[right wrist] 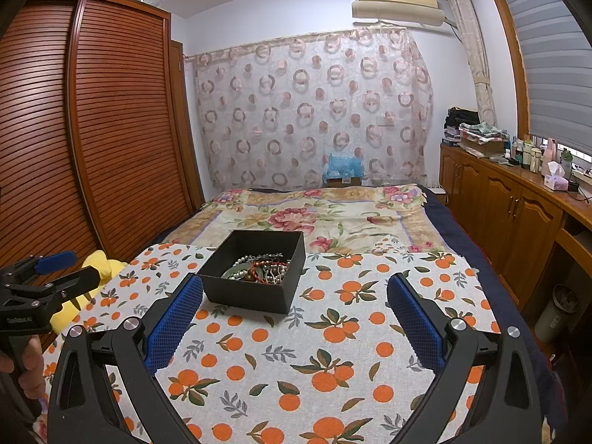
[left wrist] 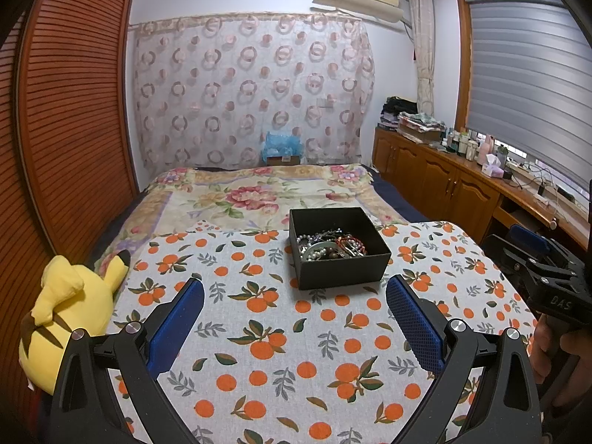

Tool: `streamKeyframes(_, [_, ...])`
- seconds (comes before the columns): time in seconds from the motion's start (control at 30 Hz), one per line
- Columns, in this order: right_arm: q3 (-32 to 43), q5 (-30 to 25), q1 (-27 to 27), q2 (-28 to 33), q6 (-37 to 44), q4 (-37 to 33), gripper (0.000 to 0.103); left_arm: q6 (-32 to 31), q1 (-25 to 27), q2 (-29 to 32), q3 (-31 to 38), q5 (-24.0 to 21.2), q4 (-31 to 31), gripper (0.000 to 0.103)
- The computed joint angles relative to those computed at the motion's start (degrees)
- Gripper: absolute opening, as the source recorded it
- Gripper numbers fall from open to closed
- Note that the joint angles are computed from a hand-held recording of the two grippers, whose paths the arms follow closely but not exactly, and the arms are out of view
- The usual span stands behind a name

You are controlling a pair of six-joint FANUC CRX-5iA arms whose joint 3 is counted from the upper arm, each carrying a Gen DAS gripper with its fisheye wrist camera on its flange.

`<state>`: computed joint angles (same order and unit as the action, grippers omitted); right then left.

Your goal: Organize jewelry

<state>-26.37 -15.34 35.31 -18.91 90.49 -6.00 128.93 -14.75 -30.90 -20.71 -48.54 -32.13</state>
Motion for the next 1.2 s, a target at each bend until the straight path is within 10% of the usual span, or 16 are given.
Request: streamKeyframes(1.2, [0.3, -0.3, -0.2, 0.2, 0.9, -0.9, 0.1, 1.8, -1.1, -0.3, 0.8, -1.6, -1.7, 0.095])
